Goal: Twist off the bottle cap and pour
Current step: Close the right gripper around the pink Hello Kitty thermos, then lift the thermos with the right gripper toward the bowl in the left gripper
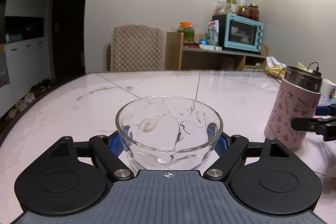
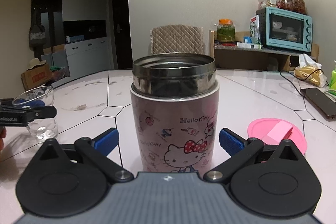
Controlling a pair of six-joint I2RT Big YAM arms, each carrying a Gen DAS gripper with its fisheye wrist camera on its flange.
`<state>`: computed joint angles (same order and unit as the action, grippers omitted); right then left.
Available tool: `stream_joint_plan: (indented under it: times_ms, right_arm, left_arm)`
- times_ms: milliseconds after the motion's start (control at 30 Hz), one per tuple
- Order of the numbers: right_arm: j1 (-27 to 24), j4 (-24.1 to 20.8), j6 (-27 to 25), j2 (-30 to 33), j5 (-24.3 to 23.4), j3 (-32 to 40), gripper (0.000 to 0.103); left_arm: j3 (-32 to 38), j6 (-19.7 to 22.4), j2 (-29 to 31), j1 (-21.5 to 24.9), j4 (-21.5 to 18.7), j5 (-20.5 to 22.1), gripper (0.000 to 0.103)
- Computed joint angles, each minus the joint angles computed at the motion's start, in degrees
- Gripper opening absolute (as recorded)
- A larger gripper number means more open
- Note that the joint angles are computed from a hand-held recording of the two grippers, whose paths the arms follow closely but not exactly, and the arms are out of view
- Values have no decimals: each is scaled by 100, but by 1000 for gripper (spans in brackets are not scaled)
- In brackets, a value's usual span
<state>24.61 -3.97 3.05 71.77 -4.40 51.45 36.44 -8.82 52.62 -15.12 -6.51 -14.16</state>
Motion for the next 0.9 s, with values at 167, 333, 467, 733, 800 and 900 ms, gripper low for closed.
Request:
stream_joint_plan:
  times_ms: [167,333,467,733,800,900]
  right_arm:
    - [6,-42,84,146,36,136,103]
    - [-8,-49,134,227,114,202,103]
    - [6,-12,126,258,198,218,103]
    - [27,-26,101,311,267,269,100]
    - [26,-36,101,331,272,288,98]
    - [20,-47,107,356,284,313,96]
  left_arm:
    - [4,42,13,38,11,86,85]
    - [6,68,24,70,22,152,85]
    - [51,63,93,22,55,140,85]
    - [63,72,134,34,94,178,85]
    - [64,68,139,38,101,188,85]
    - [65,65,147,43,111,200,85]
